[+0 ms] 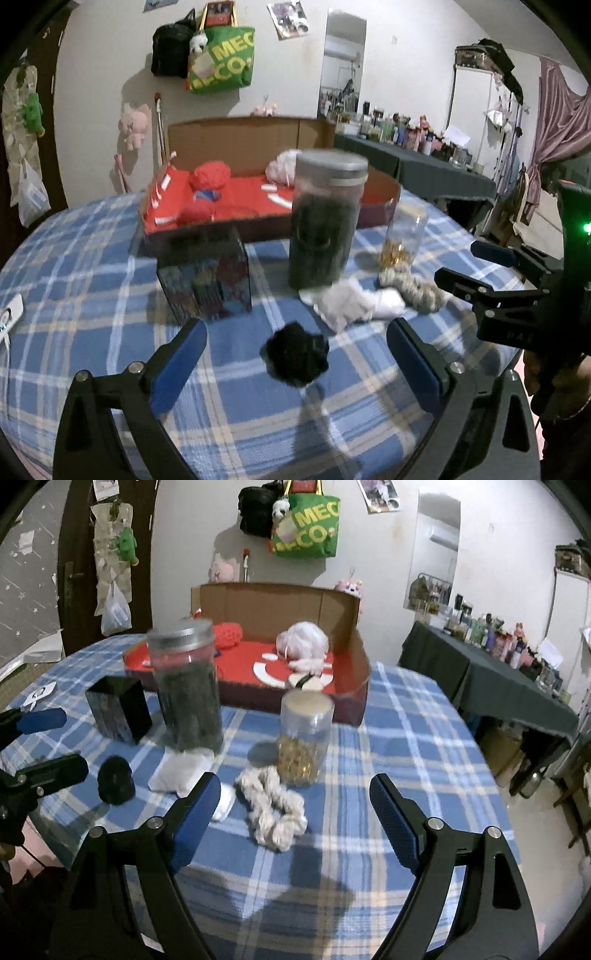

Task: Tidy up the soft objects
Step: 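Grasp the black fuzzy scrunchie with the left gripper while the right gripper grasps the cream crocheted scrunchie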

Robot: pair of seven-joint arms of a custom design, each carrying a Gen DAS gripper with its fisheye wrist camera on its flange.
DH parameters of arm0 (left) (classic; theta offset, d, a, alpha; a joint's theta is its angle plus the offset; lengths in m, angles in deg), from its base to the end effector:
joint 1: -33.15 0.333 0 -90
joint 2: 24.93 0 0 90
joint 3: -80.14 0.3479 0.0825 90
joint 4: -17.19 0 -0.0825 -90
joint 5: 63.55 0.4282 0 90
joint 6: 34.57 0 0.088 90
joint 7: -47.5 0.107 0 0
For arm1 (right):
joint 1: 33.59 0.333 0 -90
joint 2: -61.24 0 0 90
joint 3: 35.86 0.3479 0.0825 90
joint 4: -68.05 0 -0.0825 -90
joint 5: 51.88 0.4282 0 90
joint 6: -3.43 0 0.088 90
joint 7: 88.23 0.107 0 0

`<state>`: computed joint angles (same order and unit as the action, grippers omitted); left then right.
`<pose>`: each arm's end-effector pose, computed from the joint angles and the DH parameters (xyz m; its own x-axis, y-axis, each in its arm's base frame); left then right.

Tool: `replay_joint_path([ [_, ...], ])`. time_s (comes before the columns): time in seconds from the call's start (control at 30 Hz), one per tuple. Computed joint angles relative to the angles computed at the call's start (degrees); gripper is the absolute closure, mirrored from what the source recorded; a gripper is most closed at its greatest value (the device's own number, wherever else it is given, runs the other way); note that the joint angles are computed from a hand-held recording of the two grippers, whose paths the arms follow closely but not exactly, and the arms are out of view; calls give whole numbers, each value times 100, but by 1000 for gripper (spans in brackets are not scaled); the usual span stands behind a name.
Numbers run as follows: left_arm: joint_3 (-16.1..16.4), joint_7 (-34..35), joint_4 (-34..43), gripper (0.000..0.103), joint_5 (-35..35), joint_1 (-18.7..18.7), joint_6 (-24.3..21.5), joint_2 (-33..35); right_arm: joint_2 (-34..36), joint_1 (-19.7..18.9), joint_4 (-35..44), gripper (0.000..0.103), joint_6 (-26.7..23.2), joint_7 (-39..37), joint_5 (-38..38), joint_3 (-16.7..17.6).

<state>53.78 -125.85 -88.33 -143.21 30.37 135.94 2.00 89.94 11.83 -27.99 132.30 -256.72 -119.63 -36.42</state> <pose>0.6561 -0.2536 0.3221 -0.7030 -0.7072 0.0753 -0.4762 0.3895 -0.7884 0.5449 0.5069 0.3364 -0.2640 -0.9599 0.0939 -0.5976 0.0864 -0.7971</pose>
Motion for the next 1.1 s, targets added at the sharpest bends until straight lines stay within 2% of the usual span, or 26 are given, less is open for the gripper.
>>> replay_joint_path([
  [0.13,93,-481,6,3,437,-104,83,118,65,-76,-60,20,209,105,102,-1],
  [0.2,28,-659,28,3,640,-53,134,200,82,-103,-96,20,305,144,163,-14],
  [0.33,92,-1332,91,4,1291,-124,234,361,65,-169,-201,20,575,241,204,-61],
  [0.6,244,-2506,190,16,2485,-227,216,578,59,-313,-370,20,1349,552,39,-176],
  [0.67,227,-2684,186,26,2702,-222,268,608,69,-336,-407,21,1591,673,-60,-221],
  [0.7,145,-2671,182,29,2760,-168,365,637,76,-344,-418,24,1691,726,-104,-240],
  [0.73,51,-2661,176,38,2811,-92,403,656,82,-341,-430,34,1781,800,-162,-264],
  [0.77,-28,-2666,174,49,2880,-16,370,669,91,-352,-439,52,1872,839,-196,-276],
  [0.8,-88,-2693,180,54,2963,51,296,677,111,-374,-430,62,1962,846,-195,-278],
  [0.83,-184,-2684,175,68,3028,150,222,682,131,-419,-444,71,2160,887,-204,-283],
  [0.9,-401,-2658,158,69,3130,368,83,688,100,-318,-513,74,2436,1371,-590,-447],
  [0.93,-521,-2649,157,71,3168,493,-18,696,77,-259,-518,74,2361,1451,-722,-467],
  [1.0,-717,-2681,164,72,3270,682,-175,707,53,-217,-489,74,2186,1426,-851,-427],
  [1.1,-931,-2674,185,72,3389,844,-221,727,42,-292,-427,74,2387,1609,-1105,-360],
])
